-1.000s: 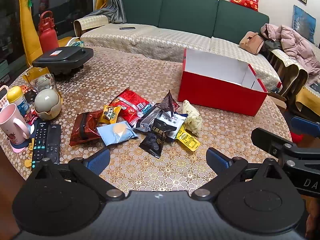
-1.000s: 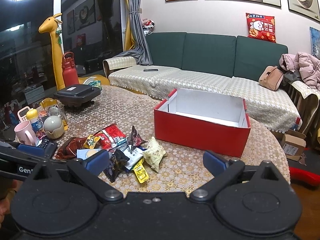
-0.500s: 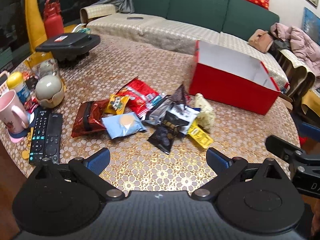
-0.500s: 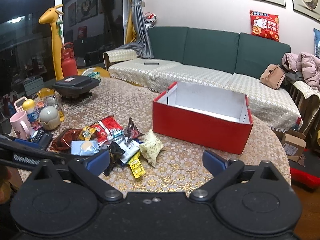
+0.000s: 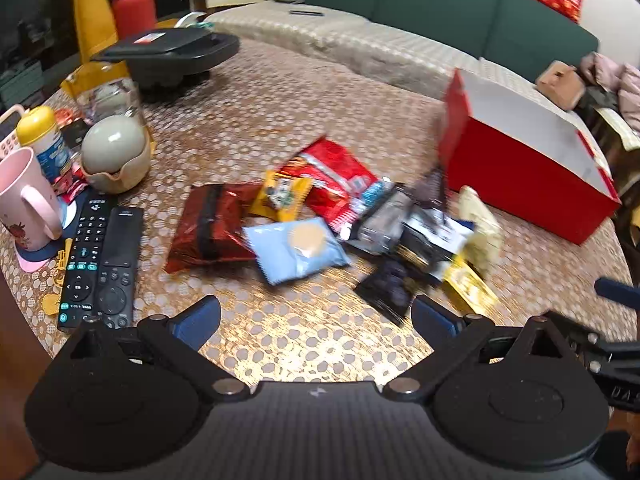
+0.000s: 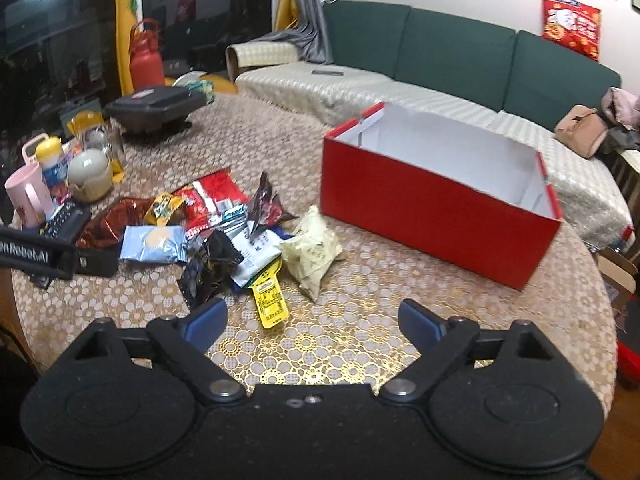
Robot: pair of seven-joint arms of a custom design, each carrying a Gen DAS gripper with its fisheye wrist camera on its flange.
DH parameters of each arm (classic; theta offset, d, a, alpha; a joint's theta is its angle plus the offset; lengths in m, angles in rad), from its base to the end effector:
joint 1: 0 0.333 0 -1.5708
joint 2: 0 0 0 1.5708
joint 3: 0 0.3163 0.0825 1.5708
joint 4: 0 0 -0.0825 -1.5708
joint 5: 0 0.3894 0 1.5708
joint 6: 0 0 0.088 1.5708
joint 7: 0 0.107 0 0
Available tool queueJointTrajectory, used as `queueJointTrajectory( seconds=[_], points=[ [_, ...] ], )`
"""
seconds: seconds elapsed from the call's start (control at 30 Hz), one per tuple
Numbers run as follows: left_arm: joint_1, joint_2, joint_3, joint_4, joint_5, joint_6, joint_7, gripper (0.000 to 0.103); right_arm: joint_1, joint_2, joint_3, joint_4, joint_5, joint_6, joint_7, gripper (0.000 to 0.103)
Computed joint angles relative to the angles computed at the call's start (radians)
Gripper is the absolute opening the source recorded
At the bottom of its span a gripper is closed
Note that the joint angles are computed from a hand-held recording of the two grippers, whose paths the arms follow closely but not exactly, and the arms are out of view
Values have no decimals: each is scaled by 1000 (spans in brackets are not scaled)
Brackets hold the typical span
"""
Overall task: Organize snacks
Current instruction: 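Grasp the red Oreo packet with the left gripper while the right gripper grasps the yellow Minion snack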
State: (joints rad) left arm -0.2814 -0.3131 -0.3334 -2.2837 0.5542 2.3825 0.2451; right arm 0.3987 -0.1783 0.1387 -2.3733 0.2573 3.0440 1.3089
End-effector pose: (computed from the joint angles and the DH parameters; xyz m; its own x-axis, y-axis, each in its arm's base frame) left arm 0.4045 -0.2924 0.5138 0.3282 -0.9391 0.1018 -0.7270 -0.3200 -0.6075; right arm 0.4609 0.2550 0.4911 0.5292 -0.8484 0.0125 -0.5549 -0.3572 -0.7513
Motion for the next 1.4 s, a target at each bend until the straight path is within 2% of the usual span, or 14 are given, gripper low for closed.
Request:
queueJointTrajectory(
  seconds=[0.1,0.2,0.43,0.53,0.7,0.87,0.97,1.07,1.17,1.27,1.37,1.4],
  points=[
    [21,-5,27,-13,-7,12,1,102,13,44,-6,41,10,-28,-26,91],
    [47,-6,61,-26,-34,40,21,102,-21,91,23,87,-86,-57,56,89],
    [107,39,124,-19,-139,77,93,102,5,194,12,198,-121,-154,94,81],
    [121,73,146,-10,-201,99,142,97,18,228,5,231,-143,-170,110,77],
    [140,119,154,5,-253,102,184,87,36,258,-5,258,-185,-177,107,69],
    [151,128,153,-2,-264,127,192,80,39,275,-11,280,-185,-197,97,56],
    [151,139,153,1,-277,136,210,73,32,269,-6,271,-141,-183,60,50],
    [151,147,152,5,-285,137,219,63,42,265,-18,250,-198,-128,99,43],
    [154,149,146,9,-265,129,208,58,36,271,-4,252,-161,-121,33,38],
    [153,148,146,8,-264,127,206,58,50,273,-20,252,-225,-129,75,36],
    [153,144,146,3,-261,131,207,55,33,261,3,247,-134,-140,-11,36],
    [153,144,146,3,-259,131,208,54,36,258,0,245,-146,-144,-15,36]
  ],
)
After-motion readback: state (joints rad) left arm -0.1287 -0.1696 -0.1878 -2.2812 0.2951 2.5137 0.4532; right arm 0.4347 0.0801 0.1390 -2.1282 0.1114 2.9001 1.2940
